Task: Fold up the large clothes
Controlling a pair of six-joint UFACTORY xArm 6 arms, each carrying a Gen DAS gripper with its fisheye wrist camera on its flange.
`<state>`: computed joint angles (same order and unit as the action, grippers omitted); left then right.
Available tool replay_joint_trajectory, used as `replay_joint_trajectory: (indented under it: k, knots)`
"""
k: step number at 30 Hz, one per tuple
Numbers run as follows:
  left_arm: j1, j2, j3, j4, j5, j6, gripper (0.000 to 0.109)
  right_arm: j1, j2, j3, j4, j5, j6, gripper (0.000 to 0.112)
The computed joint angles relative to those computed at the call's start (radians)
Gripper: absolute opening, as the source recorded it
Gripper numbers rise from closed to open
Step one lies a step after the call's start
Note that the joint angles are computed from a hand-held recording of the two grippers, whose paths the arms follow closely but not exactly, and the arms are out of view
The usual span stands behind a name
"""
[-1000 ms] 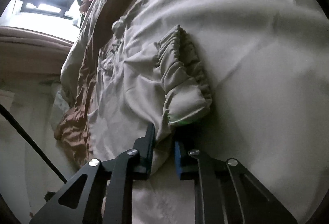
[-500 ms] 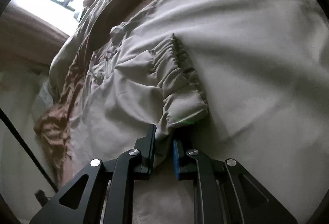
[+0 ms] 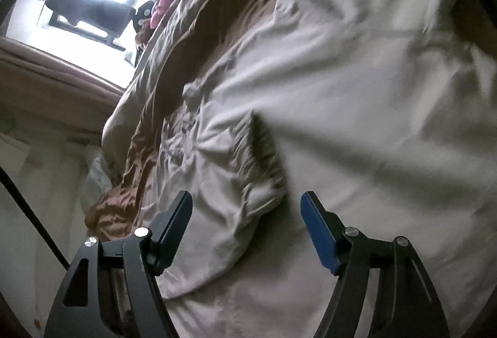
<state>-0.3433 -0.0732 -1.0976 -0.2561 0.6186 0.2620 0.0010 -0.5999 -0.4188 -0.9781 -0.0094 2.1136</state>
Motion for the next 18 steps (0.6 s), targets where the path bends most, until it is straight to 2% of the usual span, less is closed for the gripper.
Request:
replay_joint_trajectory:
  k: [3,6,10,12,16,18]
  knots:
    - [-0.041,-0.022,0.005,0.011,-0.003,-0.022,0.062,-0.001,-0.157,0.095,0.209,0.079,-0.246,0.071]
    - [-0.082,-0.034,0.009,-0.008,-0.018,-0.048,0.063,-0.015,-0.31,0.159,0.268,0.184,-0.328,0.071]
    - [-0.14,-0.02,-0.006,-0.024,-0.024,-0.094,0.062,-0.075,-0.501,0.264,0.416,0.243,-0.494,0.071]
    - [-0.168,-0.005,-0.021,-0.006,-0.027,-0.118,0.062,-0.106,-0.616,0.326,0.539,0.292,-0.619,0.07]
    - [-0.221,0.038,-0.055,0.036,-0.043,-0.162,0.062,-0.184,-0.815,0.431,0.753,0.364,-0.819,0.064]
    - [-0.241,0.057,-0.064,0.042,-0.054,-0.18,0.062,-0.242,-0.902,0.484,0.916,0.375,-0.954,0.059]
